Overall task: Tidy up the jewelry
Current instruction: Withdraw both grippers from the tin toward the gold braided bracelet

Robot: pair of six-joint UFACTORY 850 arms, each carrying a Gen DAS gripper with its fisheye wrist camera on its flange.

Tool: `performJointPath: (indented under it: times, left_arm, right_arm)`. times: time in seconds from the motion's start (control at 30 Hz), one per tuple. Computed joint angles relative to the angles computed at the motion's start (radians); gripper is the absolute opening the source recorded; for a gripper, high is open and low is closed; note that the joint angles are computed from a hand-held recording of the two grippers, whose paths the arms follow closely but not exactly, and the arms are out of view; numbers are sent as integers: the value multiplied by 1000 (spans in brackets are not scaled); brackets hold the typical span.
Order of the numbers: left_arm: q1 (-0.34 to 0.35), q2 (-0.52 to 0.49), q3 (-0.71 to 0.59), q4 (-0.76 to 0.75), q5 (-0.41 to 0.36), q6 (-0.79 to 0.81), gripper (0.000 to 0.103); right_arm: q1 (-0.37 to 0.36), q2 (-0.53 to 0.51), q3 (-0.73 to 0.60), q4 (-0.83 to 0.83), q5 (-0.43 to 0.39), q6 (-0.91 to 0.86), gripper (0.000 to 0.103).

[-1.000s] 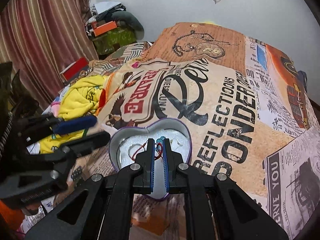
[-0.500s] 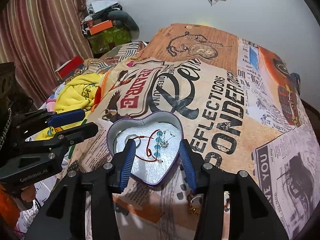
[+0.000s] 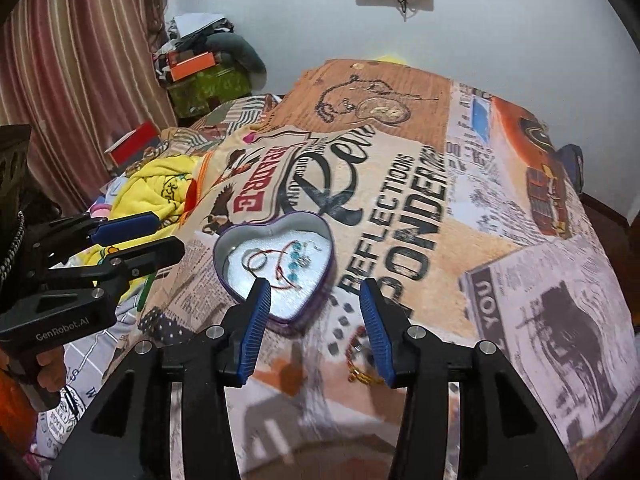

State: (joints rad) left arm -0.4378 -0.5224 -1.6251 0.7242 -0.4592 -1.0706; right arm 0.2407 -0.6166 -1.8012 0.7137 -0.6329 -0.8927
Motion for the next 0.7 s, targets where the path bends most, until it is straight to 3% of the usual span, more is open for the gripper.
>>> performJointPath:
  times: [0.47,0.7]
  left_arm:
    - [-50,-80,-102,-220,-24,214,45]
    - [-55,-129,-145,-378,-28,346,45]
  right_arm:
    - [-93,71,113,-26,28,36,42]
    - [-130,43,102,-44,-30,80,43]
